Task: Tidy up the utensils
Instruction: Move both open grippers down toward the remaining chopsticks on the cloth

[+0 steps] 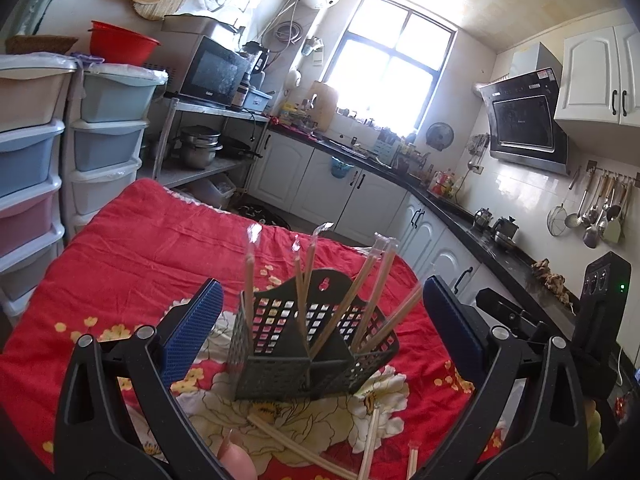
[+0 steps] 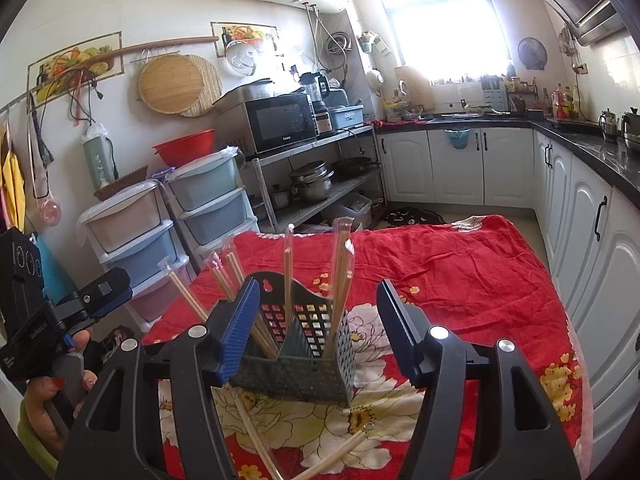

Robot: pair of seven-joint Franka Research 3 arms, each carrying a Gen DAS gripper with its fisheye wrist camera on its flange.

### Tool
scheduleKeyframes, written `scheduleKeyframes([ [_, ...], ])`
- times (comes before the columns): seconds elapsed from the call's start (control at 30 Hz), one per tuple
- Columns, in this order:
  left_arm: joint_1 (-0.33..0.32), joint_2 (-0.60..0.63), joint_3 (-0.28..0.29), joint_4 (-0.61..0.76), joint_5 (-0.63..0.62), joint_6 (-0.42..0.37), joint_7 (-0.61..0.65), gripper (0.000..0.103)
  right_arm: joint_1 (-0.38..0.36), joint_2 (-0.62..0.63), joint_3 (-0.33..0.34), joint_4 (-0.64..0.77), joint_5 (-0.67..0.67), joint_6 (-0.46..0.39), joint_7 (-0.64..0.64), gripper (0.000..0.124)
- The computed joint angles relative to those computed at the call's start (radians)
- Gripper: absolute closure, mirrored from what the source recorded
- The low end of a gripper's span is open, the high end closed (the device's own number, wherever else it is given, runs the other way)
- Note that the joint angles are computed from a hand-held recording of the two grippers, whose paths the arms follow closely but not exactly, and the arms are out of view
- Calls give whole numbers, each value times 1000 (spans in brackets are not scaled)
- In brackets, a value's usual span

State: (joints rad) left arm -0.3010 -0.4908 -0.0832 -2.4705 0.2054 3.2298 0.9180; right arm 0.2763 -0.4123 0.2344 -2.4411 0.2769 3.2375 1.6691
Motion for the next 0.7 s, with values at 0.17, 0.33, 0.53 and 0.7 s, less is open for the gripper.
scheduleKeyframes([
  [0.17, -9, -35, 7, -41, -6, -18, -5, 11, 20, -23, -9, -29, 6, -6, 1, 65],
  [0.33, -12, -67, 7, -79, -14, -38, -10, 11, 35, -43, -11, -58, 9, -18, 5, 65],
  [0.53, -19, -102, 4, -118, -28, -59, -20, 11, 42, -58, -3, -78, 5, -36, 13, 65],
  [0.7, -23, -129, 4, -148, -34, -73, -24, 11, 51, -70, -4, -92, 0, -47, 19, 65],
])
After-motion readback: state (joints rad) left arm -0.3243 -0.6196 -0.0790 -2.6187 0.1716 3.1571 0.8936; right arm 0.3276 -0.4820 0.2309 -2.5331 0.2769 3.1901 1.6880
